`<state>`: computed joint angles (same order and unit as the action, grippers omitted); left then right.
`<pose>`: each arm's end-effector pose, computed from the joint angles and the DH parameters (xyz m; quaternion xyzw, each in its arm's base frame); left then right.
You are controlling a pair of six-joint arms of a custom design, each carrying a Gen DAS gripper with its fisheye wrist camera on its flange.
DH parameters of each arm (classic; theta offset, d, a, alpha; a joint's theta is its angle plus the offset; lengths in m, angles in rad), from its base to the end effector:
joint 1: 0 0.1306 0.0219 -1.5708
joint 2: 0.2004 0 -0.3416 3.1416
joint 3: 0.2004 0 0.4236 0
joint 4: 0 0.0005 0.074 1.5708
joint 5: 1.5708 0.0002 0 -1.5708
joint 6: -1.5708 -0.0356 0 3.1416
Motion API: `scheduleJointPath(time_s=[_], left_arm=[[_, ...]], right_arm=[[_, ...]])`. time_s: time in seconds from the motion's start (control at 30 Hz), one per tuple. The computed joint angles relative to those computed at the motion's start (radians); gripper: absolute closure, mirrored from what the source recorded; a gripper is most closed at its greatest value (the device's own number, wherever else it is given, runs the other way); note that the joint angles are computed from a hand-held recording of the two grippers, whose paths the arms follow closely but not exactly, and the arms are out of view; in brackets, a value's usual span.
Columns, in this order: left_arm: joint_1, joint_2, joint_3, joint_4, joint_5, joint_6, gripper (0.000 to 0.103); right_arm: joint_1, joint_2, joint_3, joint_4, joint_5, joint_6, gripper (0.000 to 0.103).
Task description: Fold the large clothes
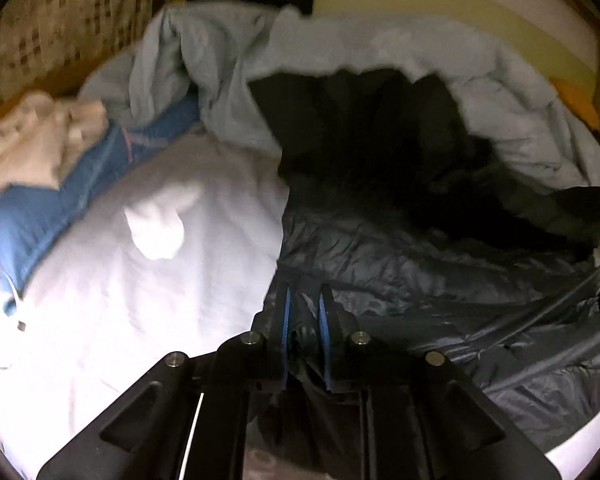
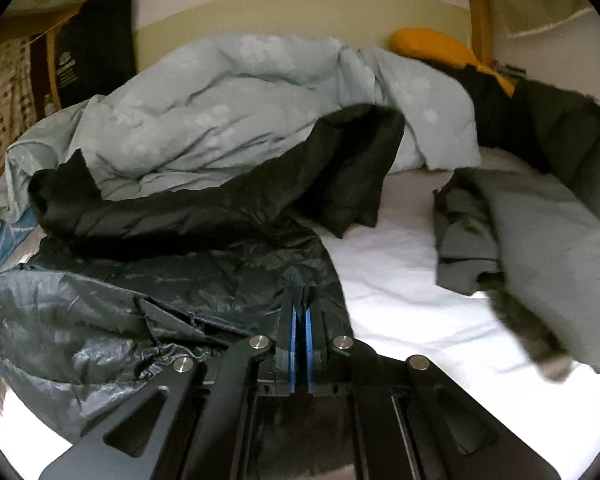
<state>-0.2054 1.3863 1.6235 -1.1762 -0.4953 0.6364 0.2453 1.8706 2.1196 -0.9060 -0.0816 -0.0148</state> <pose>0.4939 -0.0861 0.4866 -0.2714 0.8839 0.0896 0.3701 0.6618 0.1682 0.4677 -0.1210 0.8887 0.0935 0.4323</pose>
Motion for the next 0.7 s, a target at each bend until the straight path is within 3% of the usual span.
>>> scheduleJointPath(time_s=[0.07,0.1,0.17,0.2,0.23,0.3,0.33,0.37,0.4,0.43,0.47,0.53,0.7], left_arm=[[0.023,0.013,0.006,-0.004,0.062,0.037,0.082],[0.022,0.010,0.003,0.003,0.040,0.037,0.077],[-0.004,0.012,0.009,-0.004,-0.105,0.010,0.039],[-0.020,0.003,0.001,0.016,-0.178,-0.019,0.032],[-0.039,-0.019,-0.022,0.067,-0.253,-0.069,0.026],[-0.077,-0.070,-0.081,0.213,-0.358,-0.197,0.023],[-0.095,-0.093,-0.107,0.277,-0.383,-0.252,0.017],[-0.116,-0.118,-0.136,0.346,-0.403,-0.306,0.010],[-0.141,-0.144,-0.170,0.429,-0.412,-0.364,0.007],[-0.160,-0.161,-0.192,0.486,-0.406,-0.405,0.006],[-0.180,-0.174,-0.207,0.530,-0.386,-0.442,0.006],[-0.206,-0.174,-0.202,0.542,-0.337,-0.474,0.006],[-0.253,-0.111,-0.153,0.444,-0.212,-0.442,0.005]], right_arm=[[0.002,0.035,0.030,-0.007,0.017,-0.008,0.100],[0.001,0.037,0.027,-0.004,0.017,-0.012,0.100],[-0.007,0.041,0.023,-0.014,0.006,-0.040,0.096],[-0.010,0.039,0.018,-0.011,0.006,-0.054,0.094],[-0.013,0.025,-0.001,0.010,0.025,-0.079,0.090],[-0.014,-0.011,-0.048,0.071,0.065,-0.099,0.086],[-0.012,-0.033,-0.077,0.113,0.084,-0.107,0.077],[-0.010,-0.064,-0.119,0.168,0.100,-0.118,0.058],[-0.007,-0.103,-0.172,0.236,0.112,-0.137,0.044],[-0.005,-0.130,-0.209,0.282,0.116,-0.151,0.023],[0.002,-0.178,-0.273,0.359,0.116,-0.170,0.018],[0.010,-0.212,-0.307,0.389,0.075,-0.158,0.018],[0.060,-0.251,-0.347,0.283,-0.069,-0.039,0.017]])
